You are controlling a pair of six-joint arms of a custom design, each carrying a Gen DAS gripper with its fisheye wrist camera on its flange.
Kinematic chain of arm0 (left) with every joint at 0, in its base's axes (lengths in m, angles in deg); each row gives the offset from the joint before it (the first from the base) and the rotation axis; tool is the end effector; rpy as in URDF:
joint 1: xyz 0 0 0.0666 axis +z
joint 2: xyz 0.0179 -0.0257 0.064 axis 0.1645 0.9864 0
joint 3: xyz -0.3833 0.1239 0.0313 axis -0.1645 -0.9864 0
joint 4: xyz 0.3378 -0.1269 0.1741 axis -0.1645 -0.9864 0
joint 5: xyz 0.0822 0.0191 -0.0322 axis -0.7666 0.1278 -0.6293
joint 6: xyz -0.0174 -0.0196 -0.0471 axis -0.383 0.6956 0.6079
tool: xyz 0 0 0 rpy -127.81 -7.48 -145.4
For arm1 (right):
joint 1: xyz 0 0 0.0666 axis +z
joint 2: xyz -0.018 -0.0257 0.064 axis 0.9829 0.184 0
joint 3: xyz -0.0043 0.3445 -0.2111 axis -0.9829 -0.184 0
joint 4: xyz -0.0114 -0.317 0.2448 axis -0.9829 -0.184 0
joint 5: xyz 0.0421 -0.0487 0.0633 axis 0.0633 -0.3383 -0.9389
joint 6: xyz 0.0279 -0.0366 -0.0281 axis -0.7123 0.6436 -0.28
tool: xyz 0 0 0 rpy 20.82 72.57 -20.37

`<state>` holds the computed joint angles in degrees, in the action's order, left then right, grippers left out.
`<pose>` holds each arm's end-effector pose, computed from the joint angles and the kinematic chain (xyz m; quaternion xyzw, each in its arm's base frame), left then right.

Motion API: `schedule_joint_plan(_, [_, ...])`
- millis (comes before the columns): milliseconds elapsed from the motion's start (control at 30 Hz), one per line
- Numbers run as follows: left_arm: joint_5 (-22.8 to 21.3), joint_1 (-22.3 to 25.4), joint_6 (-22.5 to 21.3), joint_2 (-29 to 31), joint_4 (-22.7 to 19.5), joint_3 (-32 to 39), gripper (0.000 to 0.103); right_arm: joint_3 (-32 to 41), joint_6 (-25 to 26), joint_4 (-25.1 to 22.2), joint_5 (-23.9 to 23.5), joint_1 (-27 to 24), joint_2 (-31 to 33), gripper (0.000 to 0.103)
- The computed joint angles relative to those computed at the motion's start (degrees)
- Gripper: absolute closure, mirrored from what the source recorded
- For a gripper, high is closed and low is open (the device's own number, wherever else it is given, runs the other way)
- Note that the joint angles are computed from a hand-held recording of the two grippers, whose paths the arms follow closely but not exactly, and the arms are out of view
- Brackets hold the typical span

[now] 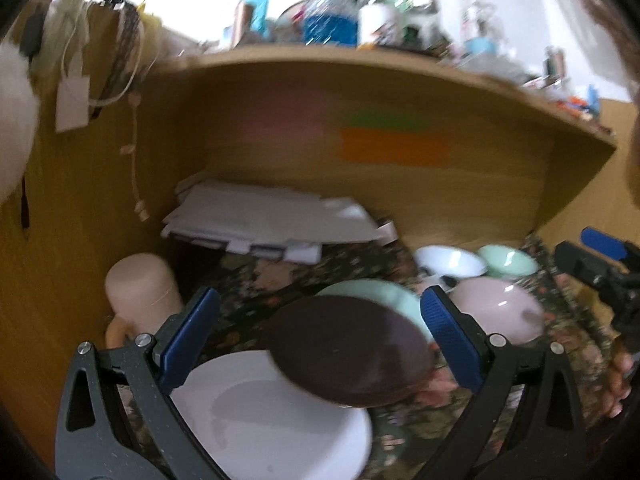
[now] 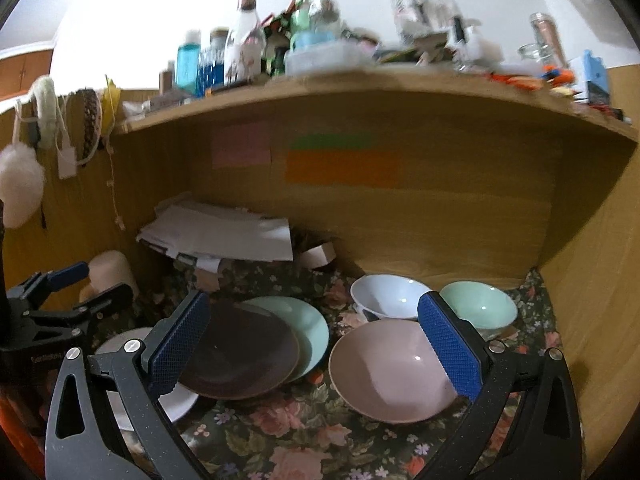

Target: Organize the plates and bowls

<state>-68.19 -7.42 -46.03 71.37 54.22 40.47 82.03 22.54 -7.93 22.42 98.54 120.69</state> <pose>0.3977 -0.1029 0.4368 -0.1247 0.8285 0.0692 0.5415 0.4749 0.1730 0.4794 -0.2294 0.8150 0.1648 0.5059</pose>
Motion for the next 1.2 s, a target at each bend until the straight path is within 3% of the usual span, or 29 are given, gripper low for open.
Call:
schedule_joint_plan(233, [5.32,6.67,3.12,2.48,-4.97,0.57,0.001,6.24,3.1,-6.1,-2.6,1.15,7.13,0.0])
schedule_joint_plan(367, [7.53,9.24,3.95,4.6,-6.59,1.18,0.001,10.44,6.06,-10.7,-2.55,2.2,11.69,0.006])
schedule_joint_plan(567, [11.47,10.59,1.92,8.08,-8.67,2.76,0.001,19.21,9.4,-21.51,-2.74,3.2,19.44,0.026])
schedule_joint_plan(700, [13.66,10.63,1.41,10.07,-10.02,3.75,0.001,24.21,11.35,-26.53,-0.24,3.99,23.59,0.036])
schedule_joint_plan(833, [15.72,10.76,1.17,11.8,-11.43,4.7,0.016,31.57,12.86,-34.99,-0.33,4.46,28.95,0.05])
schedule_joint_plan(1200, [19.99,11.46,1.45,13.2,-13.71,5.74,0.033,45.66,12.55,-50.28,-1.62,4.6,39.49,0.07])
